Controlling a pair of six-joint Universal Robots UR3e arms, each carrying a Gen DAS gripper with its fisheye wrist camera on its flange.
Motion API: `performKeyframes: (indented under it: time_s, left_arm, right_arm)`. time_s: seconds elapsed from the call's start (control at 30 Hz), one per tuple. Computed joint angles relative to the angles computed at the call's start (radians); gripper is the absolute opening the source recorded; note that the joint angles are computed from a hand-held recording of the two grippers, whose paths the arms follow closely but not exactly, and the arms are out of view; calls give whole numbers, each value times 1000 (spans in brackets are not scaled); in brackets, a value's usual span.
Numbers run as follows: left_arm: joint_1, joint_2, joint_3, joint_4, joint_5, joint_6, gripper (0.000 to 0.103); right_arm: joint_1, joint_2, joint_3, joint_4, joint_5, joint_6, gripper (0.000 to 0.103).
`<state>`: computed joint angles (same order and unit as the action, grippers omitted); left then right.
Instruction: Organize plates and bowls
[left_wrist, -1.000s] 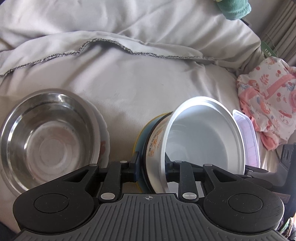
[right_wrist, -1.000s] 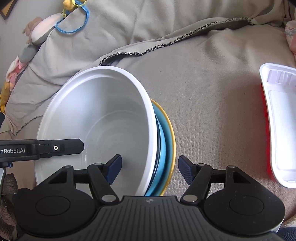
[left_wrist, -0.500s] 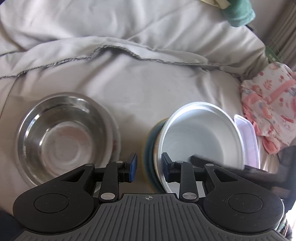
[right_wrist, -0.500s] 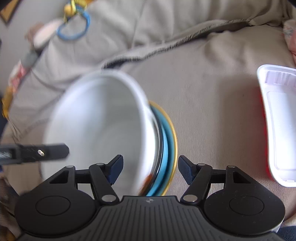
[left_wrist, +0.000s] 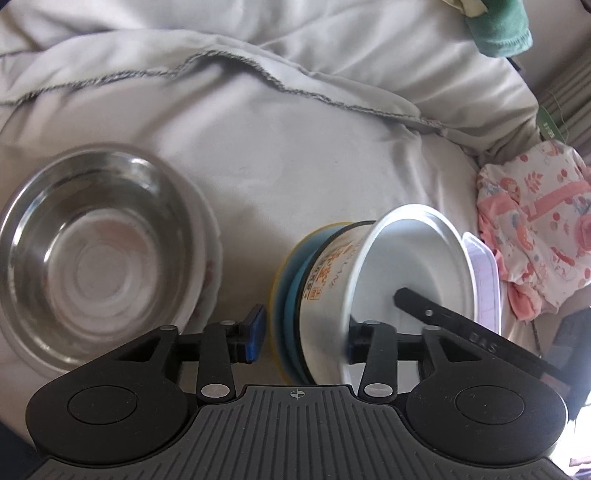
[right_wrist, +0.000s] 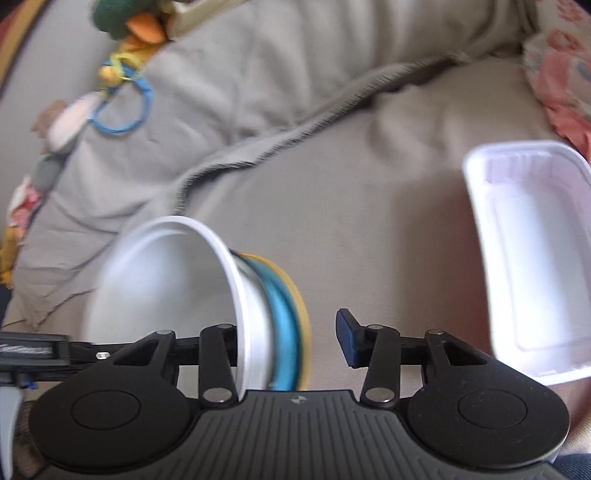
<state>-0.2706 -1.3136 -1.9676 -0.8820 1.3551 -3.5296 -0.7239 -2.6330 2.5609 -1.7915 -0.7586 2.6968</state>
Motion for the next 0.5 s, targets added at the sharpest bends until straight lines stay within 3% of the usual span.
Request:
performKeyframes:
  time_s: [0.13,0.2,0.5]
  left_arm:
    - [-68,-70,55,-2,78,-4,47]
    - [-67,-88,52,1,67,-3,43]
    - [-39,-107,-66,161,2,-3,45]
  right_arm:
    - [-1,96,-6,-27,-2,10,43]
    - [20,115,-4,-58,-11,16,43]
    - [95,181,-35,-44,-12,-60,45]
